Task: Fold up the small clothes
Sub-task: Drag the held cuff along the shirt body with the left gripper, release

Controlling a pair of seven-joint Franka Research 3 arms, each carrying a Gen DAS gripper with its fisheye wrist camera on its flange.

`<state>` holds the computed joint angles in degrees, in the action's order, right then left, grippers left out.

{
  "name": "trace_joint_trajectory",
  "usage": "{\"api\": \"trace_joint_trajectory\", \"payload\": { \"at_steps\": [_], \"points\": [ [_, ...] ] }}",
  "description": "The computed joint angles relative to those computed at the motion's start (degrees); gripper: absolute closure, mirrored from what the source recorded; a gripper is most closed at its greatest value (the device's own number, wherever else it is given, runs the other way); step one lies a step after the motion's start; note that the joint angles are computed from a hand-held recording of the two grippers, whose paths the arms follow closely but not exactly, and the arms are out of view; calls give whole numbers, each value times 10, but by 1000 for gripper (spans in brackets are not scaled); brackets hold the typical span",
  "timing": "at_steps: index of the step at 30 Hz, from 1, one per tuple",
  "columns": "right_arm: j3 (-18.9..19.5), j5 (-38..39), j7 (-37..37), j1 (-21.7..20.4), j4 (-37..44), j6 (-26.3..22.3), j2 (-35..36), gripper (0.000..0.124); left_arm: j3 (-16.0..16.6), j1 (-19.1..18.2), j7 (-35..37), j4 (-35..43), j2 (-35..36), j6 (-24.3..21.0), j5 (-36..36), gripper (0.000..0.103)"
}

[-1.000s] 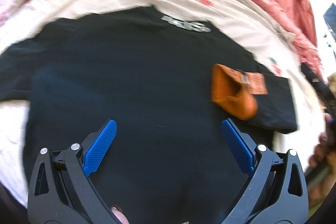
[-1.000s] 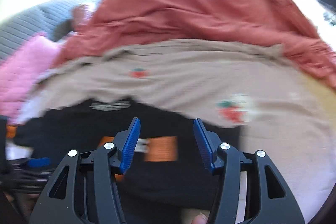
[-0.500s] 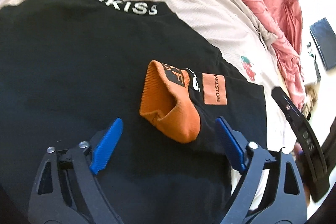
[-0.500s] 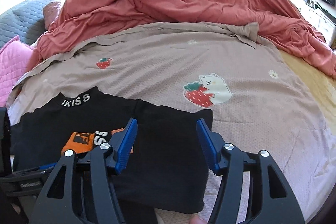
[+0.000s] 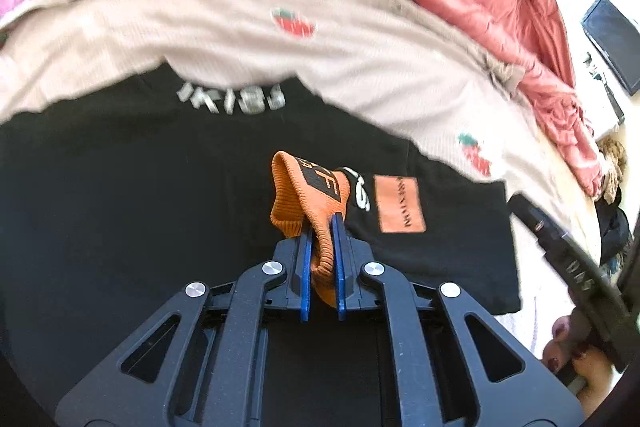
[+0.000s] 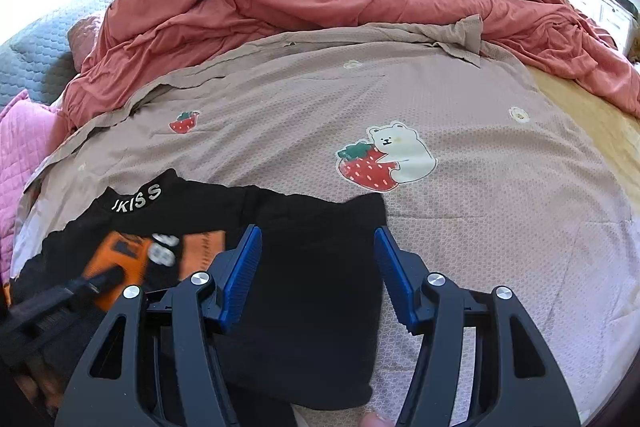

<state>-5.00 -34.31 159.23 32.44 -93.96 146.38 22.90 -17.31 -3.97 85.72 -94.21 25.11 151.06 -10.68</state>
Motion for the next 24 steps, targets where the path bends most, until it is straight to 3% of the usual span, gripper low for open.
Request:
{"api": "trace_joint_trajectory", "payload": {
  "at_steps": [3, 12, 15, 18, 24],
  "points": [
    [0, 1, 1, 0, -1, 2, 0, 67, 3, 13, 5, -11, -19, 27, -8, 99],
    [2, 13, -23, 2, 12, 4, 12, 67, 60, 21, -75, -54, -67, 109, 62, 99],
    [1, 17, -30, 4, 15, 2, 15, 67, 80, 23, -108, -62, -69, 113, 99, 99],
    [1, 21, -38, 6, 21, 1, 20, 67, 67, 51, -101, -70, -66, 100, 84, 99],
    [5, 23, -92, 18, 57, -6, 47, 67, 63, 67, -101, -91, -61, 87, 82, 99]
  ]
}}
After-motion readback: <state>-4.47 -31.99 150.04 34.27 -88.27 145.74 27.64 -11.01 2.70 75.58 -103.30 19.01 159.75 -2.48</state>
